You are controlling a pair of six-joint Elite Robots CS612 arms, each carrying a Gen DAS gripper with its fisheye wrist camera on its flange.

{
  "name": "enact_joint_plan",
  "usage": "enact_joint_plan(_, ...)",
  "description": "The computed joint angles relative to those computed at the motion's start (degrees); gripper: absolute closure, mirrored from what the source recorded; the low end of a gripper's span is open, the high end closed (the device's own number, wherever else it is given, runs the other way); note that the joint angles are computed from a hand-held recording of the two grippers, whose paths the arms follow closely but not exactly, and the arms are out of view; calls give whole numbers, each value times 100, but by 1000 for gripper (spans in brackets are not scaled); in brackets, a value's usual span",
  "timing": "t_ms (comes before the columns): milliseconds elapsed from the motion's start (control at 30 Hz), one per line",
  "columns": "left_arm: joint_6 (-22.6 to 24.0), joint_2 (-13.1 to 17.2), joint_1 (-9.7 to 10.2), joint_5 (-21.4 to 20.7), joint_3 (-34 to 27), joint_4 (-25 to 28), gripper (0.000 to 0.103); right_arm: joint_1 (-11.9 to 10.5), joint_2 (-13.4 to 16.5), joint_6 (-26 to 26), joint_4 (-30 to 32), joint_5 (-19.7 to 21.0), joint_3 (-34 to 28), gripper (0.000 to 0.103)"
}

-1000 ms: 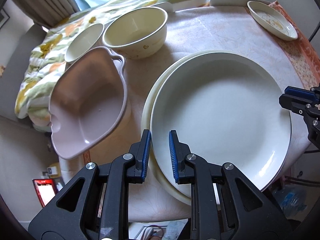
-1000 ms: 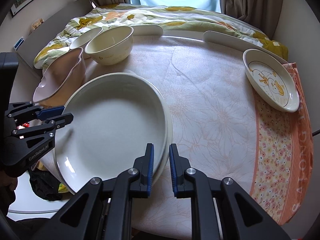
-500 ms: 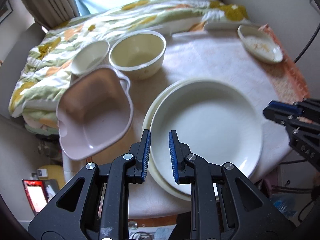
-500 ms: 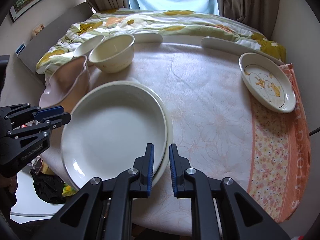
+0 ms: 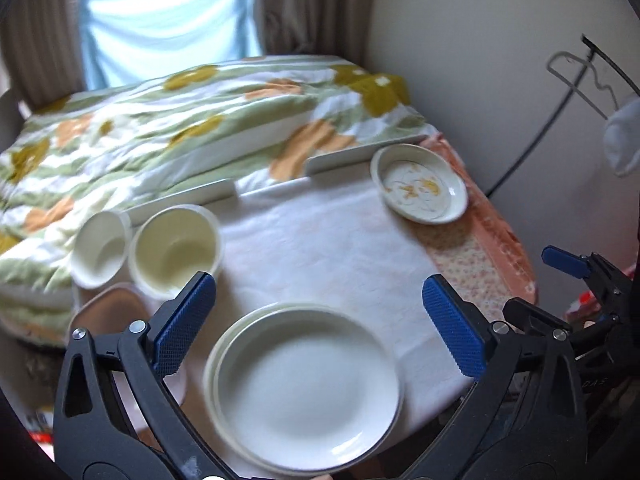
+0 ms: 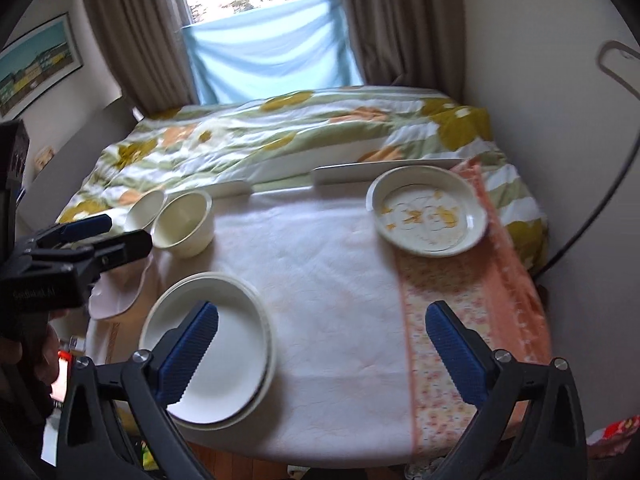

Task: Organize plates and bowls
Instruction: 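Grasp the rim of the small white duck plate with both grippers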

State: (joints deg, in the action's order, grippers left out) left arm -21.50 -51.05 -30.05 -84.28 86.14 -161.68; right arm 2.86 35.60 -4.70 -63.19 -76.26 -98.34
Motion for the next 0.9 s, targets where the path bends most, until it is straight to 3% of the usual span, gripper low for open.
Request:
enact_joint_plan(167, 254, 617, 171, -1054, -1043, 343, 0, -171, -201, 189, 568, -224, 300, 0)
enact_joint_plan(300, 245, 1333, 281, -1681, -2237, 1090, 0, -352, -183, 745, 220, -184, 566, 0)
enact_joint_plan(400, 389, 1908, 296, -1869, -3204, 1807, 3, -469, -158, 1269, -40, -35, 900, 0)
enact_joint_plan(467, 565, 2278, 293, -1919, -3818, 2290, 10, -535, -97, 1644, -296, 128, 1074, 0)
enact_joint_plan(600, 772, 3002, 306, -2100, -5025, 3193, 22, -591, -41, 2358, -611, 76, 1426, 2)
enact_joint_plan(667, 878, 3330, 301, -2161, -5594, 3626, 29, -618, -32, 2462, -744, 220, 1564, 15)
enact_joint_plan(733, 971, 3592, 303, -2183, -6062, 3972, 35, -618, -29, 2492, -838, 225, 1697, 35)
enact_joint_plan(900, 1131, 3999, 272, -2134, -6790, 4380, 45, -620, -48, 2430, -1110, 261, 1927, 45)
